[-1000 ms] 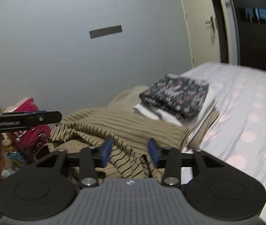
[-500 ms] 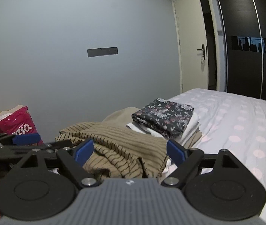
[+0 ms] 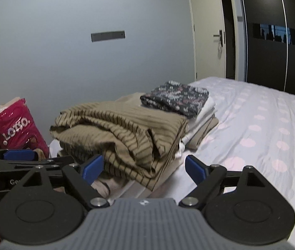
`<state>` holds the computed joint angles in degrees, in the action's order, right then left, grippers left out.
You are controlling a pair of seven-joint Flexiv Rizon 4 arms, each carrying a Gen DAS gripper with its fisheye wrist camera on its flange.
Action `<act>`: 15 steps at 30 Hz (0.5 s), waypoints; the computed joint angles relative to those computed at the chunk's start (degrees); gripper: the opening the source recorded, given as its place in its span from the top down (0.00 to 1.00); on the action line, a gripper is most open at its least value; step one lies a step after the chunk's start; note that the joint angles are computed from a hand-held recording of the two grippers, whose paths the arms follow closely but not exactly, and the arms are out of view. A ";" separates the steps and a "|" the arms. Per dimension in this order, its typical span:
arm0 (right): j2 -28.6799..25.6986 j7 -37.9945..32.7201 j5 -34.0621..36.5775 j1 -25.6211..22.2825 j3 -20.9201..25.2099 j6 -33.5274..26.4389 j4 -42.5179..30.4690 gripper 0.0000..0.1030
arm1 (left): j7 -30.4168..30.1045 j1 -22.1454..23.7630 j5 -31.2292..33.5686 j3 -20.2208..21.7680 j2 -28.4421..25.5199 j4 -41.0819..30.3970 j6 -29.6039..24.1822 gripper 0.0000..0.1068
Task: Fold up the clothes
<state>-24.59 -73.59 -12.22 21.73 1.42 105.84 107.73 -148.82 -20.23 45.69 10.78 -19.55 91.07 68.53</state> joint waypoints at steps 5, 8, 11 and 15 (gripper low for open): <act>0.06 0.13 -0.37 -1.11 1.37 -0.20 0.27 0.15 | -0.70 -0.09 -0.52 -0.57 0.39 0.64 -1.98 0.22; 0.06 0.32 -0.66 -1.89 2.19 -0.11 0.25 0.15 | -1.08 0.43 -1.24 -0.85 0.40 1.08 -1.12 0.22; 0.01 0.35 -0.75 -1.83 2.04 0.03 0.28 0.15 | -1.32 0.13 -1.23 -0.80 0.45 0.90 -1.78 0.22; -0.22 0.50 -1.04 -2.31 2.51 -0.16 0.07 0.15 | -1.52 -0.23 -0.89 -0.94 0.48 0.51 -3.19 0.22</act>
